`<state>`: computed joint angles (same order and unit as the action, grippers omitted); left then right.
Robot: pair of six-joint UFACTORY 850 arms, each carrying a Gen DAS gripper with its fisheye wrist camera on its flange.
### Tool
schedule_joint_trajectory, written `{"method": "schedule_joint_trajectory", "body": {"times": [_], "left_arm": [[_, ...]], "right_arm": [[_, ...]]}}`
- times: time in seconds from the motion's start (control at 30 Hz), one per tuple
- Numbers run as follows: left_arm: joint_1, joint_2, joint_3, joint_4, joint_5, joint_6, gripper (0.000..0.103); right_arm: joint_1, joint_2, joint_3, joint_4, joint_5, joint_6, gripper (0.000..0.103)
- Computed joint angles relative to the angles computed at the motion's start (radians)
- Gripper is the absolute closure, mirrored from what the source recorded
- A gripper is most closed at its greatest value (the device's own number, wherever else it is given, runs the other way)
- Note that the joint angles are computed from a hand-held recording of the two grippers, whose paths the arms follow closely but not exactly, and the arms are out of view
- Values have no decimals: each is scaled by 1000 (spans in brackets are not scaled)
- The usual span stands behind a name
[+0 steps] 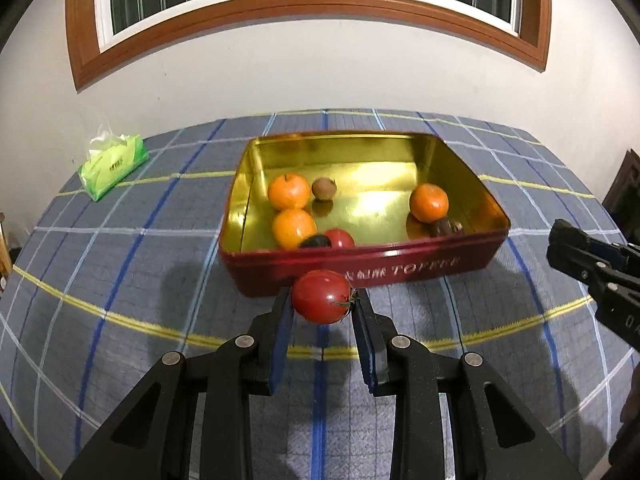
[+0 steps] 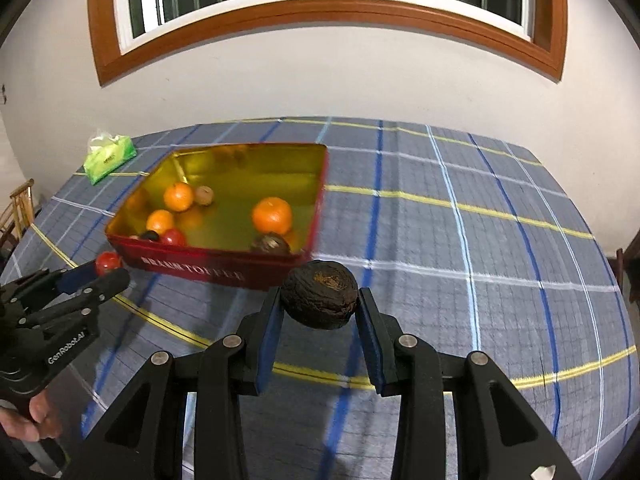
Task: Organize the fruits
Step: 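Carry tomato in left gripper and wrinkled fruit in right gripper over the tin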
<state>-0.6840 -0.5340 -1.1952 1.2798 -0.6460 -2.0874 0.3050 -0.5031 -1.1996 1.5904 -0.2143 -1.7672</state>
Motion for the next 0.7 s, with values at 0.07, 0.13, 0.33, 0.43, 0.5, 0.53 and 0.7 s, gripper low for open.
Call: {"method": "schedule_joint_trajectory", "body": {"times": [0.07,0.13,0.33,0.43,0.5,0.53,0.7], "left_arm": [[7,6,0,1,0,3,72],[17,12,1,6,1,2,72],[39,18,-8,15,0,23,72],[51,12,-20,13,3,49,72],[59,7,-29,12,4,60,72],[61,5,-33,11,6,62,72],[83,-11,-54,-10,37,88,72]], "right_arm": [[7,-4,-12,-31,-3,32,69],[16,-7,-24,-60,-2,61,69],[33,-26,-66,-122,-9,127,69],[41,-42,-91,-165,-11,172,69],[48,-56,-110,-207,-9,212,69],[52,-63,-121,-239,-9,245,69],[61,-93,-160,-309,-18,314,69]]}}
